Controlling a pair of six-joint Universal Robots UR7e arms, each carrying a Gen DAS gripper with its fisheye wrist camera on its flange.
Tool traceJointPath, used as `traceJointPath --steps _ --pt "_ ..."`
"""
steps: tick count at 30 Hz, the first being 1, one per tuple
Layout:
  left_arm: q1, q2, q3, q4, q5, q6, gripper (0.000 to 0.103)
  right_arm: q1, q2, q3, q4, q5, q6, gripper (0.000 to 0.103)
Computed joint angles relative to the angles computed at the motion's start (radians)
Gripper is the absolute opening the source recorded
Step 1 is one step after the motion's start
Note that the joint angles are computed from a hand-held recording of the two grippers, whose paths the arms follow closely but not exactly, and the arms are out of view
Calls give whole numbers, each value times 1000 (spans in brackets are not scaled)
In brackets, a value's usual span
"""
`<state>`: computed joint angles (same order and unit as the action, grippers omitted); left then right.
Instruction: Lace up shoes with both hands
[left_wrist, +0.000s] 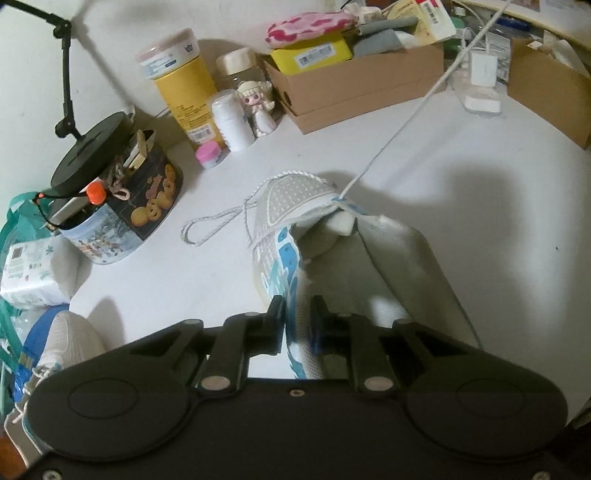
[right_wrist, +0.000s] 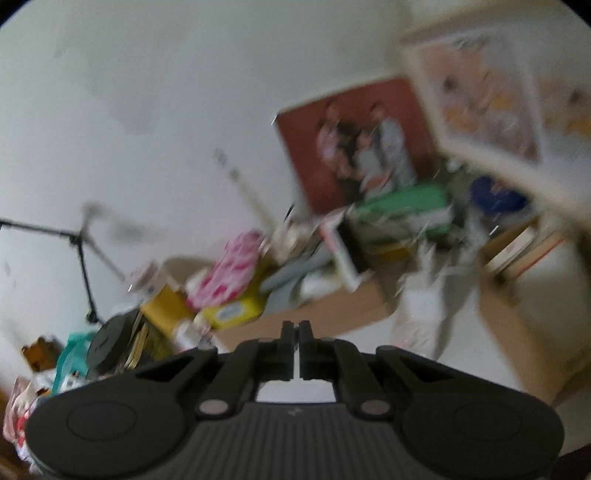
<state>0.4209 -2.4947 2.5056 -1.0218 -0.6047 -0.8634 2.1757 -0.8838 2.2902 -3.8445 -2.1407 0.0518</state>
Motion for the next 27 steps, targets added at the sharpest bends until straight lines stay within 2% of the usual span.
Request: traceJointPath --steps 9,13,15,20,23,27 --pt "-12 10 -5 36 -5 -45 12 2 -131 40 -118 -163 -127 2" --pt "-12 9 -4 37 -5 -47 12 14 -142 44 -196 -238 -173 2" --pt "-10 11 -4 32 -6 -42 12 16 -141 50 -185 -242 -169 2" --pt "10 14 -7 -6 -6 -6 12 6 -94 72 -52 -110 -81 2" --pt "19 11 -12 -26 -13 8 17 -9 -20 60 52 13 -6 3" --pt "-5 -9 -25 -9 -32 6 23 -29 91 14 178 139 40 3"
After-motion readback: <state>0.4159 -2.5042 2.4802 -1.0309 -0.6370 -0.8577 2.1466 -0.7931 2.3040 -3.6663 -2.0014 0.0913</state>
